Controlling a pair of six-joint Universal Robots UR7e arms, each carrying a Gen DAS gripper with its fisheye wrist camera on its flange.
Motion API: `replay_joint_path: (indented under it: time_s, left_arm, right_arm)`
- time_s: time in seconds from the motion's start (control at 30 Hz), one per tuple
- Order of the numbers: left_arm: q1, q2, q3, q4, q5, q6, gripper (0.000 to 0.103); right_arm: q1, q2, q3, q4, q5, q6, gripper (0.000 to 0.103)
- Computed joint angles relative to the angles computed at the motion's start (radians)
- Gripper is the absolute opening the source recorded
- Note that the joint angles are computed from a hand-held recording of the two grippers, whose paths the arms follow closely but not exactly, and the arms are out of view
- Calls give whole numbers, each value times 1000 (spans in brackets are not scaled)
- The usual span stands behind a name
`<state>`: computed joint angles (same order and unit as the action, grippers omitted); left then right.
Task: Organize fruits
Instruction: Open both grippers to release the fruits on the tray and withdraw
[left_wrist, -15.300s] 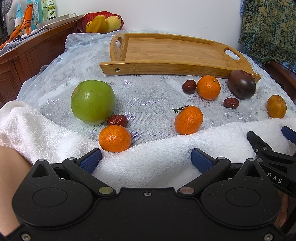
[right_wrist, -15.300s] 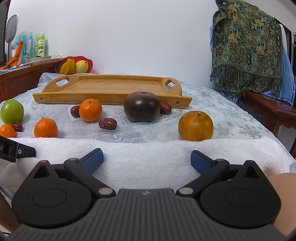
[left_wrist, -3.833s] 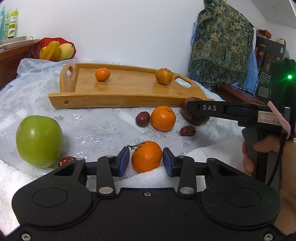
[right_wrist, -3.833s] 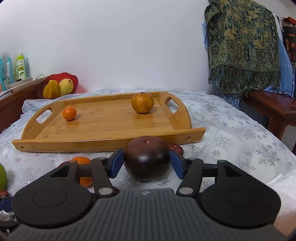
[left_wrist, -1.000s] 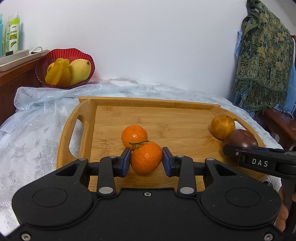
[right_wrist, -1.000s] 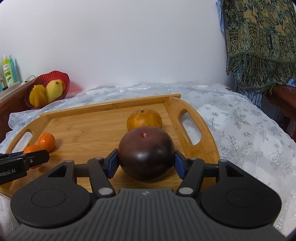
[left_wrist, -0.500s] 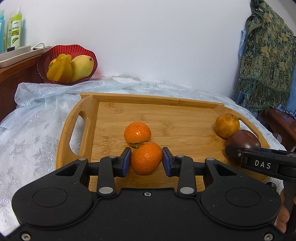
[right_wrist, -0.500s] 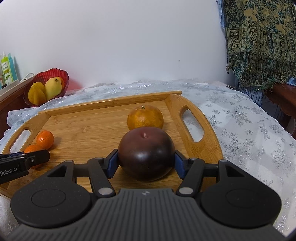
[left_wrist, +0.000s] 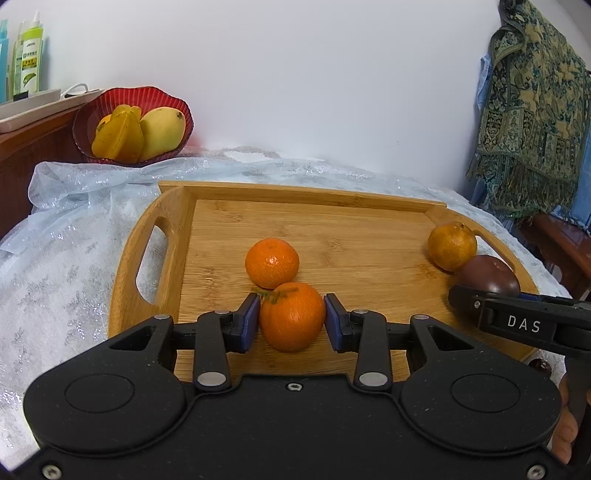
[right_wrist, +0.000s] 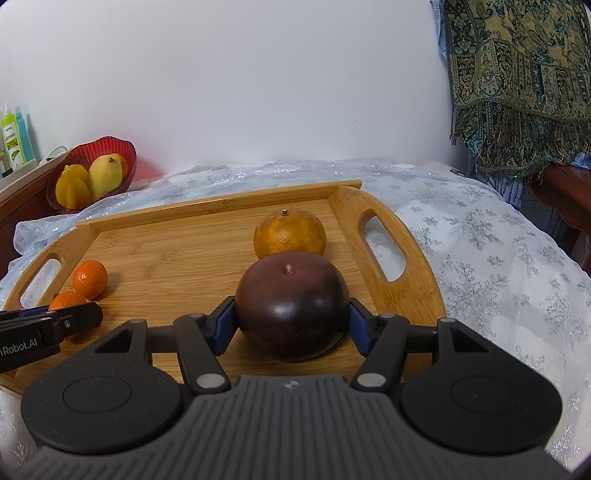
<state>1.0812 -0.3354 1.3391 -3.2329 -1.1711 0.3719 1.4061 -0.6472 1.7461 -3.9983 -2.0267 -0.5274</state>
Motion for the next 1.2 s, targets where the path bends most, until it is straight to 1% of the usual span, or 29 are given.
replay_joint_path:
  time_s: [0.07,0.13,0.23,0.27,0.33,0.47,0.6,0.73,0.9,1.03,1.1,1.2]
  left_arm:
    - [0,0,2,-2,1,0,35]
    - [0,-1,3,-3,1,-2,39]
    - [0,-1,4,-7,2,-4,41]
    - [0,-1,4,-9,3,-4,43]
    - [0,-3,8,-13,4,-5,48]
    - [-1,-7,16,-19,-1,-5,58]
    - [-5,-13,32,-43,-5,10,70]
    - [-9,-21,49,-67,-9,21,76]
    - [-12,-34,72,-89,-8,18,86]
    - [-11,-58,115,-120,-26,0,91]
    - [-14,-72,142,-133,-28,7,95]
    - [-20,-92,189,-174,-19,30,98]
  right_arm:
    - [0,0,1,-2,1,1,68]
    - [-1,-1,4,-5,3,2,68]
    - [-2,-3,7,-6,5,3,69]
    - [-2,-3,8,-7,5,4,70]
    - [-2,-4,10,-10,5,7,77]
    - [0,-6,15,-18,4,5,78]
    - [1,-7,22,-33,4,4,83]
    - [0,-11,34,-46,9,17,86]
    - [5,-10,50,-92,10,3,89]
    - [7,-16,81,-136,24,15,90]
    - [7,-20,103,-160,31,19,90]
    - [10,-22,136,-211,38,12,91]
